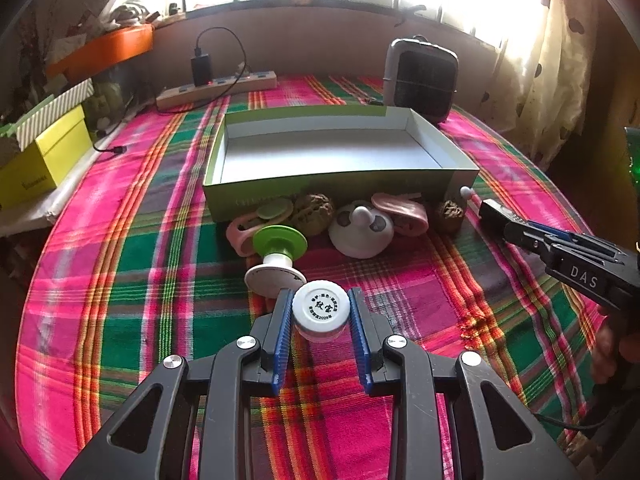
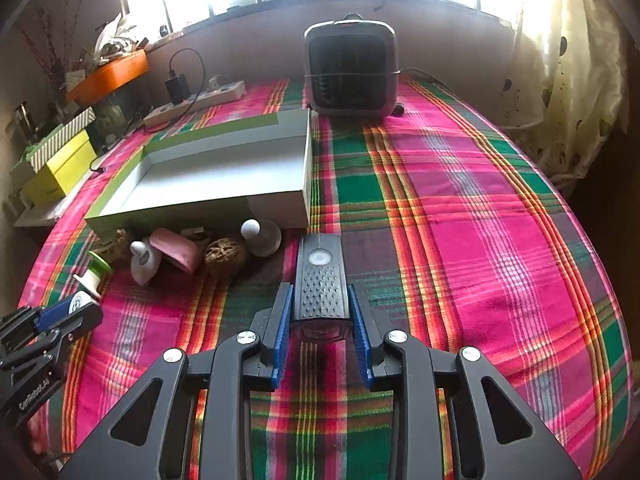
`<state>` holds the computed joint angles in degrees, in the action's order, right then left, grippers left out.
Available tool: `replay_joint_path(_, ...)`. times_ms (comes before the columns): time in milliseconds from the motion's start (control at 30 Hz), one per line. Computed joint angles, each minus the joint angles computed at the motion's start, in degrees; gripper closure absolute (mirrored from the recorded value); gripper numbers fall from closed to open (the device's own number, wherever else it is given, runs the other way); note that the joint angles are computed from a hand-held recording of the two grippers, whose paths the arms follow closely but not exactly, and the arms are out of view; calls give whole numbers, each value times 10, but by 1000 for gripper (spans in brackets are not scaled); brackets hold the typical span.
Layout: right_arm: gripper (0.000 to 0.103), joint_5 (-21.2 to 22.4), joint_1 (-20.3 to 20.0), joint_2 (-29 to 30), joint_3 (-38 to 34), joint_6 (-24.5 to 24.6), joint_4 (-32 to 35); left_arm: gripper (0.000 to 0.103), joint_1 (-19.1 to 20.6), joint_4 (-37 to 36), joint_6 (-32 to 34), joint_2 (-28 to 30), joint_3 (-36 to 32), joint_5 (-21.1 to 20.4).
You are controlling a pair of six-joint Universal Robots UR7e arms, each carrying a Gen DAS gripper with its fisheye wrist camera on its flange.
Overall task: Organize objects
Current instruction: 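Lift and carry the remote with right tool and jar with left tool into the green box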
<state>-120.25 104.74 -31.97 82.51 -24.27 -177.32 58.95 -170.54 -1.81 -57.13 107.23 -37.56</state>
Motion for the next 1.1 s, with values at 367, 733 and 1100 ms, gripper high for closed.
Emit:
replay_joint_path(367,74,16,-3,-13,21,0,-6,78,-5,3,3,-3,1,-3)
replay_joint_path(733,74,11,-6,-9,11,16,30,78,0,21,-4,-2,-7,-5)
replay_joint_path(1100,74,0,-4,7,-18,12,43,78,4,27,-6,2,-14,-4)
